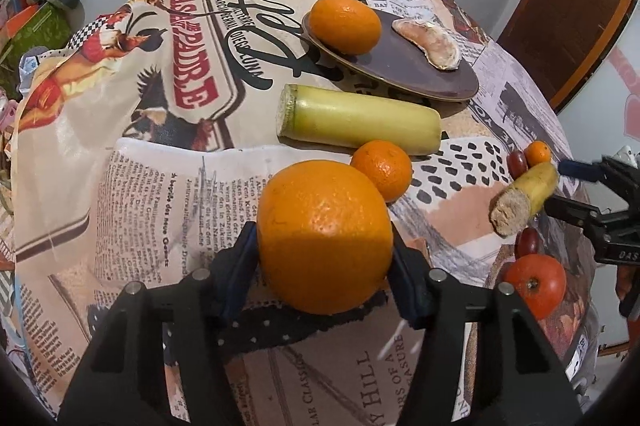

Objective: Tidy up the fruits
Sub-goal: 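Grasp another large orange with the left tool, then grasp the yellow cylindrical fruit with the right tool and lift it upright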

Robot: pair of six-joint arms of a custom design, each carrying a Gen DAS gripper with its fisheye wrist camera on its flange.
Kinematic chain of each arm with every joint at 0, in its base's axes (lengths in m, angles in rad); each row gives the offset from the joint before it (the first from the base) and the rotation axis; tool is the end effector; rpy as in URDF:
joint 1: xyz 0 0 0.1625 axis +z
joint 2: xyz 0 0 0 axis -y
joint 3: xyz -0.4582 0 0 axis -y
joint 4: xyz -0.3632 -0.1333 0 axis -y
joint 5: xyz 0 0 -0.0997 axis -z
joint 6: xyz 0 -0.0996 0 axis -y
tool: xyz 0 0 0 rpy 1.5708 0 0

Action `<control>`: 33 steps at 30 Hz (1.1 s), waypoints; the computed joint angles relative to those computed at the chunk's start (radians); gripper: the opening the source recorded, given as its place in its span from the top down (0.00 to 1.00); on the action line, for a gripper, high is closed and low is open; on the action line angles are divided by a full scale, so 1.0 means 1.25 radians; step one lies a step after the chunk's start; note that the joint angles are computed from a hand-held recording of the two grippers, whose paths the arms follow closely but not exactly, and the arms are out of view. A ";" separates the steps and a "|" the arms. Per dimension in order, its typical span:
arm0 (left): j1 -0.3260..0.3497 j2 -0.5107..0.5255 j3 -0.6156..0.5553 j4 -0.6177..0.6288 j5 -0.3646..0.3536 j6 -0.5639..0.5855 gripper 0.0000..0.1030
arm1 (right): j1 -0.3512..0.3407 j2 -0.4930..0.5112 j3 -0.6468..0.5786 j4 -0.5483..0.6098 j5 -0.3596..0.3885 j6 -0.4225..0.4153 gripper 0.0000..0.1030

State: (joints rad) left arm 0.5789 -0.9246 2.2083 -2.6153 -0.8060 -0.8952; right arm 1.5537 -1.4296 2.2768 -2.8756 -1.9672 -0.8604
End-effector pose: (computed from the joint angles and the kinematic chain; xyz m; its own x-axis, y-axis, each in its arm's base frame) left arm -0.2732 -0.4202 0.0865 -0.7956 0.0191 -0.6055 0.3077 0.8737 -0.3768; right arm 0.0874 -0.4365 0.3056 -0.6112 -0.5585 0.5608 -0.6870 0.7262 -0.0255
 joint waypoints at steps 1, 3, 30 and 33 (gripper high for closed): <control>-0.003 -0.003 0.002 0.005 -0.001 -0.005 0.43 | 0.001 0.003 -0.005 0.007 0.002 -0.010 0.24; -0.007 -0.009 0.006 0.013 -0.004 -0.014 0.43 | 0.005 0.013 -0.022 0.034 0.002 -0.027 0.22; -0.053 -0.036 0.035 0.072 -0.020 -0.080 0.43 | -0.018 -0.025 -0.043 0.210 0.020 0.127 0.61; -0.045 -0.031 0.029 0.068 -0.017 -0.074 0.43 | -0.013 0.005 -0.056 0.190 0.028 0.129 0.61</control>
